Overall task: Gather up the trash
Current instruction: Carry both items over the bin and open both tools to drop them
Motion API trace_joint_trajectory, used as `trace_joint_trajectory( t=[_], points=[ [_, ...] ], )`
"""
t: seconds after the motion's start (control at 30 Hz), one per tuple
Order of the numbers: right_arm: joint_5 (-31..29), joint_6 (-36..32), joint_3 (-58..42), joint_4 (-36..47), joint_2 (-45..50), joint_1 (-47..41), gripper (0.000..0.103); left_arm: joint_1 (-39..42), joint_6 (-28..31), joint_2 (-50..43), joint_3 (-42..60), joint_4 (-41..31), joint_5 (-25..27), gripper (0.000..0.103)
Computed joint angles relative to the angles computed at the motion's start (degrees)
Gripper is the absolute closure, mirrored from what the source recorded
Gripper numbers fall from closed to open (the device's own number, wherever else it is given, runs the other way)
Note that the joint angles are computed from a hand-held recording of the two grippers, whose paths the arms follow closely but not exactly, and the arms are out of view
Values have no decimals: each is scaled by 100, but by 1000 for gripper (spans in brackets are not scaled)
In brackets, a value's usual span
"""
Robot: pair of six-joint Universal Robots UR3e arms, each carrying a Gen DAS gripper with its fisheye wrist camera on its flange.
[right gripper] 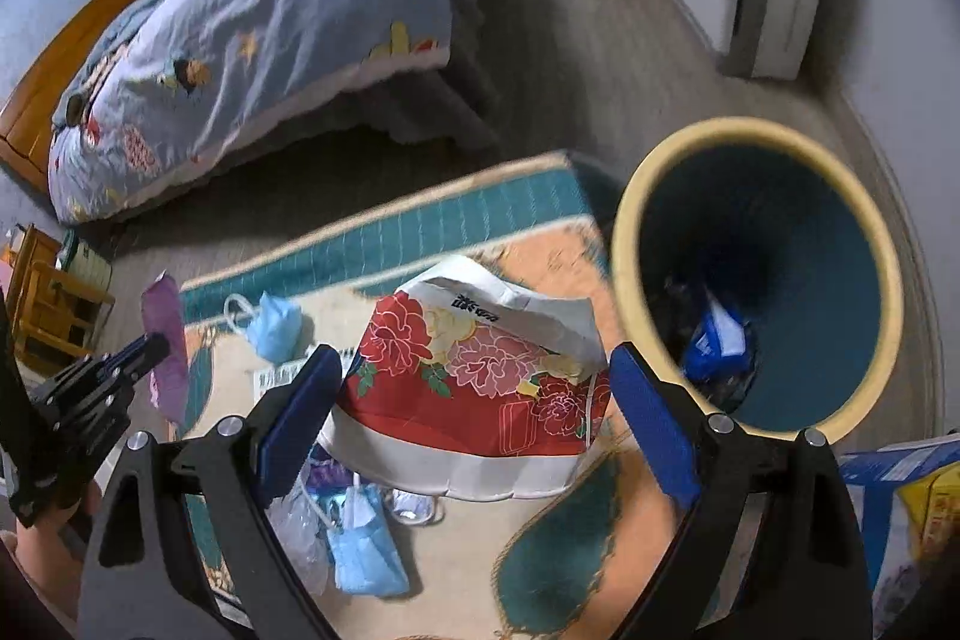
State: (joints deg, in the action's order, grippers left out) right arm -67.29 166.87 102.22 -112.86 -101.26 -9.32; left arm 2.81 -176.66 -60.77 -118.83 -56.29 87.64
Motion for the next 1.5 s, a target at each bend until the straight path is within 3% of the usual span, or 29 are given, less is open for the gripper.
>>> trace_joint_trajectory(
  t=[0.43, 0.77, 1.07, 1.3, 1.5],
  points=[
    [213, -368, -400, -107, 54, -1131, 14, -1582, -977, -1238, 1129, 501, 764, 94],
    [120, -539, -466, -209, 364, -1856, 14, -2766, -1402, -2768, 2488, 816, 872, 94],
    [95, -489, -409, -201, 621, -2386, 14, -3383, -1378, -4174, 4055, 548, 671, 94],
    [120, -316, -280, -63, 854, -2785, 14, -3489, -1382, -5235, 5172, 158, 214, 94],
    [209, -135, -181, -102, 938, -2945, 14, -3636, -1255, -5984, 6020, -116, 265, 94]
  ],
)
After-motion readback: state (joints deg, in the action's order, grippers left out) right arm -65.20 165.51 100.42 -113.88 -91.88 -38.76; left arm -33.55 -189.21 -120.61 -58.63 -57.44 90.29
